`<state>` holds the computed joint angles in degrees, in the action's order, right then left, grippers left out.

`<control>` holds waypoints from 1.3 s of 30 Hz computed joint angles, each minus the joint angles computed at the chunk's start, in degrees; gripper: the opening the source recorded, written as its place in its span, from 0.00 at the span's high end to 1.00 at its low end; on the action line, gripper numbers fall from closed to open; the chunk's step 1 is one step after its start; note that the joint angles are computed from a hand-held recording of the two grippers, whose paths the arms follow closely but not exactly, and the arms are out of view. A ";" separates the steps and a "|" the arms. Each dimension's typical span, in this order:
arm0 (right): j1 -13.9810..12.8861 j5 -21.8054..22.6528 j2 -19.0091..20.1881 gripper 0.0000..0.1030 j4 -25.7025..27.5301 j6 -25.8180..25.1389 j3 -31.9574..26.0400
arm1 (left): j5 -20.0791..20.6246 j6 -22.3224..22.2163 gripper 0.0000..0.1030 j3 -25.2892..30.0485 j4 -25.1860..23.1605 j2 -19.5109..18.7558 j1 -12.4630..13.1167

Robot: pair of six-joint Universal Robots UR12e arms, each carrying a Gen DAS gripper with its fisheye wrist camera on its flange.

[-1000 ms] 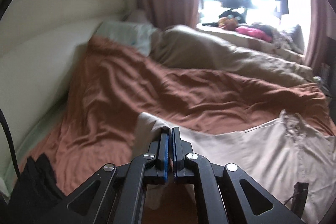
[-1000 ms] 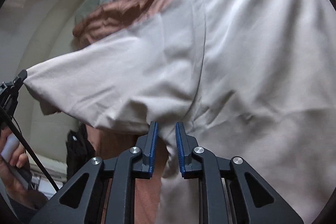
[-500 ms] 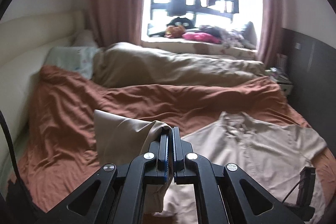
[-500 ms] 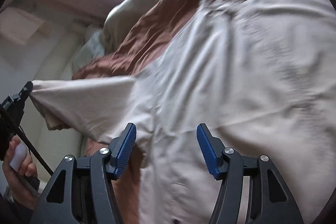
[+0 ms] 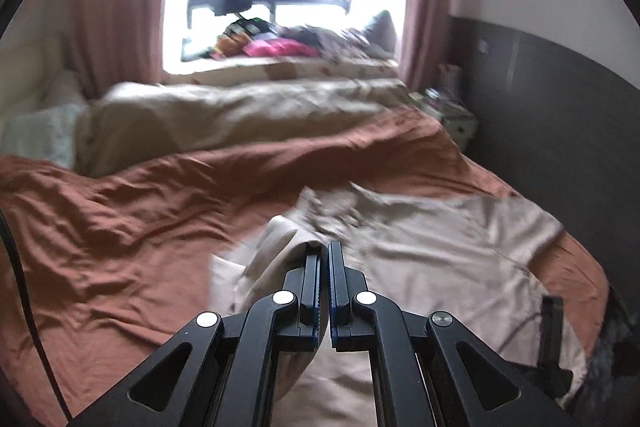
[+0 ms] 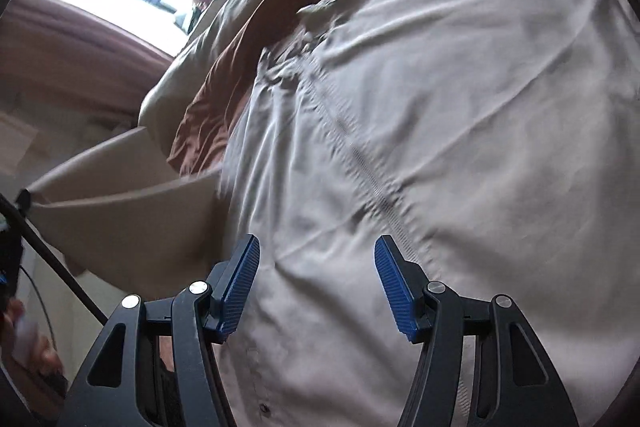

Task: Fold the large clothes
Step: 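Lift the cuff with the left tool and carry it across the jacket body, then close the right tool on the cuff while the left tool releases it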

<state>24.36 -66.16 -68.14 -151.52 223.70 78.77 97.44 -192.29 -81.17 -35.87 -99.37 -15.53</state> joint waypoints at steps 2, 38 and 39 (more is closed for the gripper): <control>-0.27 0.91 0.22 0.43 -0.15 0.53 -0.14 | -3.68 0.70 0.91 1.61 -4.38 -1.47 0.00; 10.14 -23.46 11.84 0.39 27.59 -37.31 -21.21 | -4.60 -10.71 0.36 -19.57 -14.12 9.84 6.71; 10.63 -25.57 12.33 0.39 28.11 -38.93 -21.88 | -4.66 -10.64 0.37 -19.57 -14.39 9.31 6.67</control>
<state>34.99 -91.72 -55.81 -123.41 184.77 56.90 92.78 -202.93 -100.74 -50.26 -90.06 -8.87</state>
